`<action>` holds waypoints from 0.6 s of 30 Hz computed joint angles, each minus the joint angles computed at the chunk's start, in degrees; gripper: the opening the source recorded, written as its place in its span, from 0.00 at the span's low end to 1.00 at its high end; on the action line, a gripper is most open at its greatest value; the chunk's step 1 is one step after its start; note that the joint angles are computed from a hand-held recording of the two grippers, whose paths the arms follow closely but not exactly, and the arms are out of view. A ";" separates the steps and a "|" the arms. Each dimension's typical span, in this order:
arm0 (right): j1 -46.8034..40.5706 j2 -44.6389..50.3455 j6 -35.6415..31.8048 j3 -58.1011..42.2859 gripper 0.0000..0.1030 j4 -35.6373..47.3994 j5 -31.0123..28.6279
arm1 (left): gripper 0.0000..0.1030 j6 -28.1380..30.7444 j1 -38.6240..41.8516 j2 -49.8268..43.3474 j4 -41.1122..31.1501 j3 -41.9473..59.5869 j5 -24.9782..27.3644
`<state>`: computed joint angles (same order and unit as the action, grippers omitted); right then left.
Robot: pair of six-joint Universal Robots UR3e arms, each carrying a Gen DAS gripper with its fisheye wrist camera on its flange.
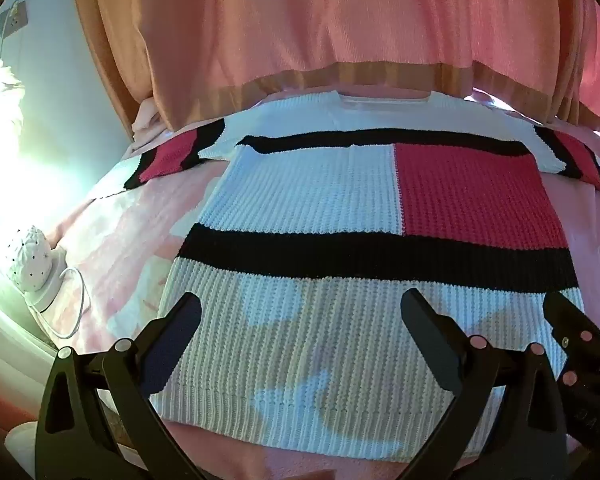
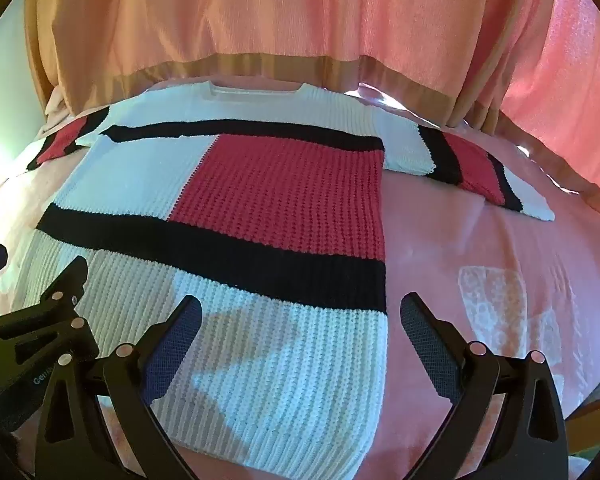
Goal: Fold small clothes
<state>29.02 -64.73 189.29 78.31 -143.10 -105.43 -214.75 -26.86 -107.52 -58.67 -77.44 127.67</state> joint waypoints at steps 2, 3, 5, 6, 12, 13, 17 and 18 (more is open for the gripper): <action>0.12 0.12 0.03 -0.27 0.95 0.32 -0.14 | 0.95 -0.31 -0.07 0.07 -0.26 0.18 0.20; 0.20 0.20 0.08 -0.42 0.95 0.43 -0.29 | 0.95 -0.48 -0.11 -0.28 0.23 -0.08 0.24; 0.42 0.50 0.22 -1.04 0.95 0.91 -0.61 | 0.95 -0.95 -0.29 -0.04 0.14 -0.32 0.23; 0.54 0.66 0.42 -1.36 0.95 1.09 -0.80 | 0.95 -0.79 -0.01 0.03 0.13 -0.32 -0.02; 0.58 0.72 0.26 -1.47 0.95 0.60 -0.13 | 0.95 0.15 0.72 1.10 1.15 -1.90 -1.02; 0.54 0.66 0.21 -1.41 0.95 0.57 -0.12 | 0.95 0.16 0.84 1.20 1.17 -2.06 -1.14; 0.99 1.34 0.65 -2.30 0.95 1.01 -0.60 | 0.95 -0.17 0.61 0.97 0.68 -1.60 -0.82; 1.07 1.52 0.75 -2.39 0.95 0.95 -0.69 | 0.95 -0.42 0.45 0.72 0.44 -1.28 -0.61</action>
